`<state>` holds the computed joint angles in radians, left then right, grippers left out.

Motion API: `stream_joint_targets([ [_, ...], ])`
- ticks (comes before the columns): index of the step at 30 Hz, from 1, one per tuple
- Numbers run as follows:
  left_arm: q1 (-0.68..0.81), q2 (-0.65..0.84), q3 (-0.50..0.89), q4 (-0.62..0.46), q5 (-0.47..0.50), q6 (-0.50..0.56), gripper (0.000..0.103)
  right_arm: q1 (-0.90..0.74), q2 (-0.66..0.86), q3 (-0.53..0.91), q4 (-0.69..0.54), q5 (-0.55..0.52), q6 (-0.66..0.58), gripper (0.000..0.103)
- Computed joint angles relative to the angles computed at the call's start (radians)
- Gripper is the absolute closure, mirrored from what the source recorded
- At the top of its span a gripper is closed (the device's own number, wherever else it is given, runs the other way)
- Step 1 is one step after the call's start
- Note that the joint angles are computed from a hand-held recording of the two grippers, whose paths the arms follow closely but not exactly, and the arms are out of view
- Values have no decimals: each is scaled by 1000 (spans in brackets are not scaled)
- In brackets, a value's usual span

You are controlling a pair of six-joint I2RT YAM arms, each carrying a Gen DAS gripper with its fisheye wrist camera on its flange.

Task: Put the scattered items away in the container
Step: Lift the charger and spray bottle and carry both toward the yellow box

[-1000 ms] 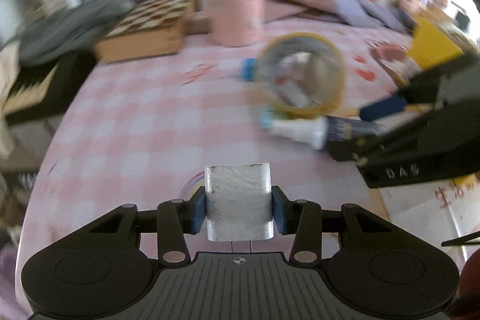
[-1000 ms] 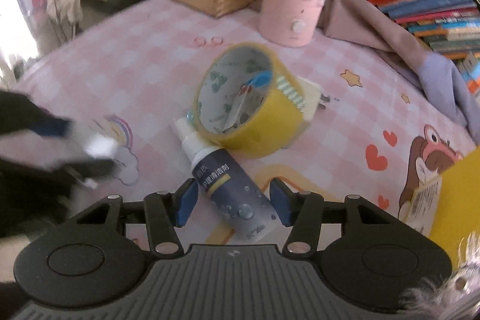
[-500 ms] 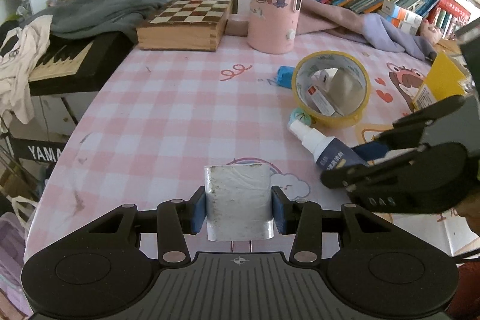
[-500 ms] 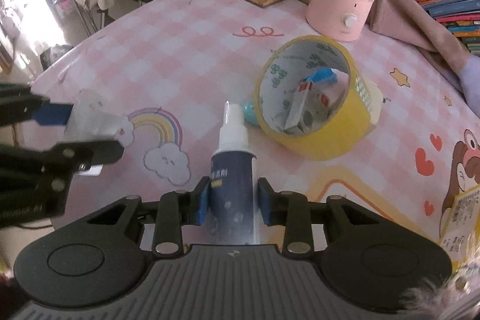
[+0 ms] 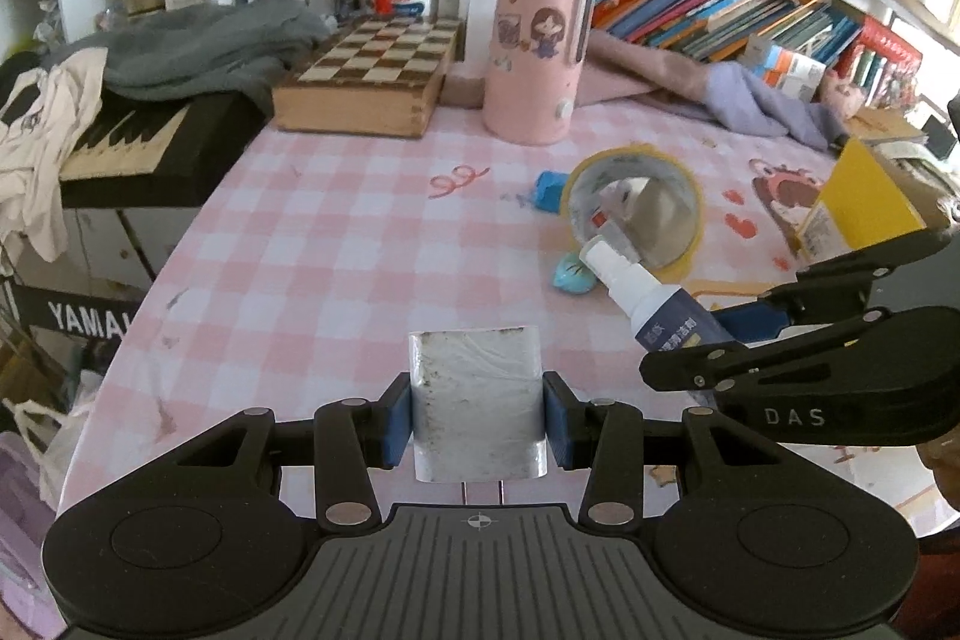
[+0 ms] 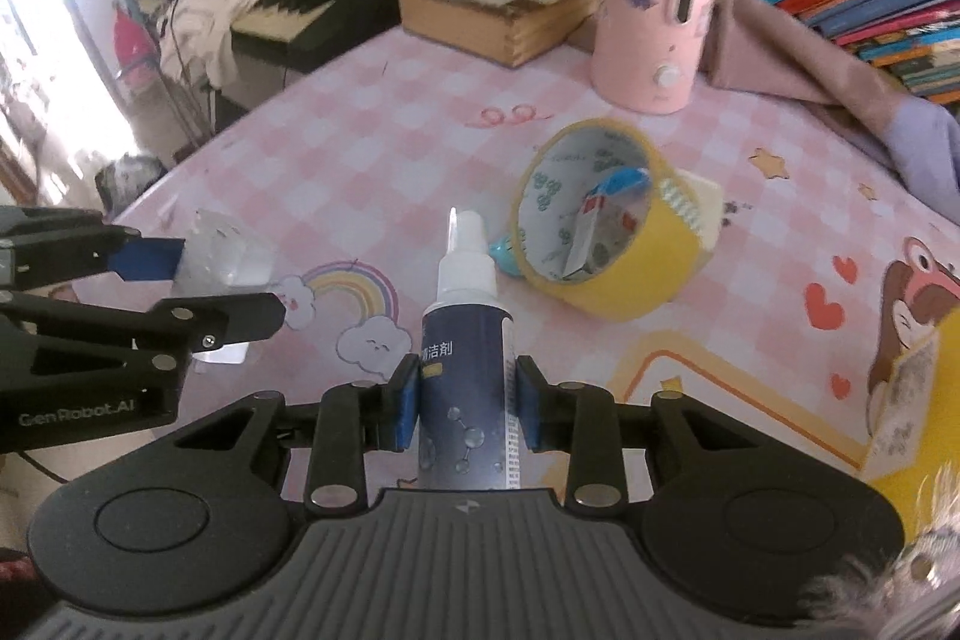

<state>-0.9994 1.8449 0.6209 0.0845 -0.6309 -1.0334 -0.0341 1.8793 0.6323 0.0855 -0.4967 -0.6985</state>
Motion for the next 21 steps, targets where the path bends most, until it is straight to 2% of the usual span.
stream_joint_targets([
  [12, -116, -85, 17, -65, -94, -14, 61, -166, -250, -188, 29, -84, -2, 73],
  [21, -262, -97, 55, -172, -175, -120, 61, -358, -427, -297, -104, -174, -128, 73],
])
